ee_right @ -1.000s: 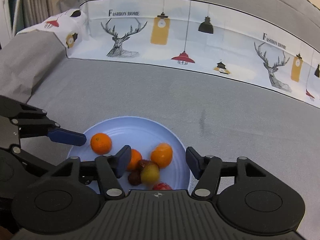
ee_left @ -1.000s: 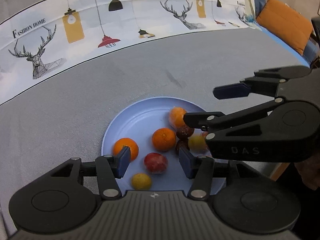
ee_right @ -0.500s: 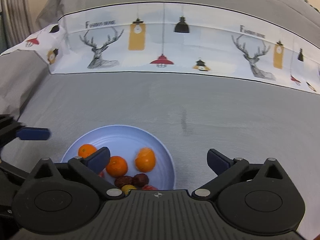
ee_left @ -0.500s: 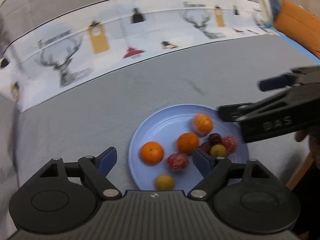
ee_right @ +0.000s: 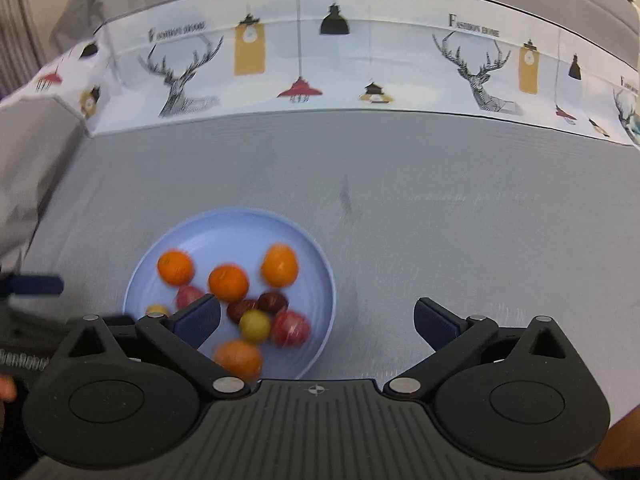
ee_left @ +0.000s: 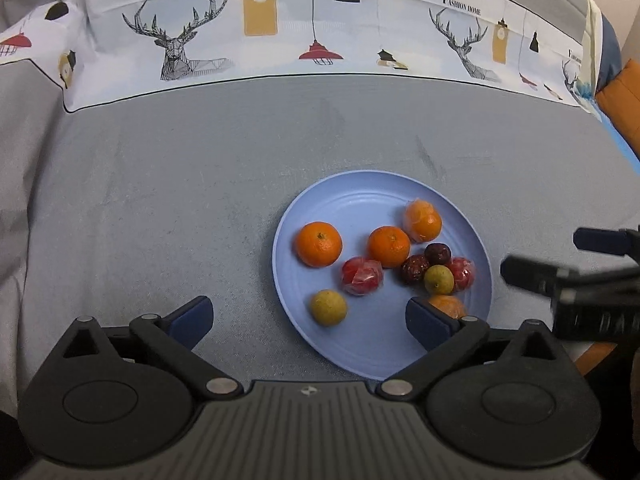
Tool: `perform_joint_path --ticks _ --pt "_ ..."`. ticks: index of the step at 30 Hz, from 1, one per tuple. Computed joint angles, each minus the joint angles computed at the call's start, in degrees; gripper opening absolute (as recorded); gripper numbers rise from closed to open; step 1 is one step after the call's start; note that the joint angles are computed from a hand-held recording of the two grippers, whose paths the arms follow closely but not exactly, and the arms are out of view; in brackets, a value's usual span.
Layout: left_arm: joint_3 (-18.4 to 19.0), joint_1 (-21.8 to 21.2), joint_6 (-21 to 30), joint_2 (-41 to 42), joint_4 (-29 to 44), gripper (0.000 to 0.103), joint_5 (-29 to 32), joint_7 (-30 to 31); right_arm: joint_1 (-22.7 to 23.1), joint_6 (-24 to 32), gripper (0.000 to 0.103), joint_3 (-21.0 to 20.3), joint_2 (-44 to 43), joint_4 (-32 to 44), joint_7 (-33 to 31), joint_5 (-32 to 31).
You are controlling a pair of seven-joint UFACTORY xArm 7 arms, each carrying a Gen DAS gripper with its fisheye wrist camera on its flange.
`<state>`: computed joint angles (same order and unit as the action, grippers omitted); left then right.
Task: Organize fruits
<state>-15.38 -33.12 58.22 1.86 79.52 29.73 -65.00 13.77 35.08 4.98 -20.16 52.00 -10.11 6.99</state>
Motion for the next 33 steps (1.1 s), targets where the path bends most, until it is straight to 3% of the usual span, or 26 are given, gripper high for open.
perform_joint_path --ticks 10,33 --pt "0.91 -0.2 0.09 2.21 1.38 0.102 -3.2 1.4 -1.33 1.57 0.102 0.53 3.38 1.59 3.47 -1.81" --pt "1.4 -0.7 0.47 3.02 2.25 0.102 -3.69 2.33 -1.14 1.04 0.102 0.91 3.61 1.22 3.29 -4.04"
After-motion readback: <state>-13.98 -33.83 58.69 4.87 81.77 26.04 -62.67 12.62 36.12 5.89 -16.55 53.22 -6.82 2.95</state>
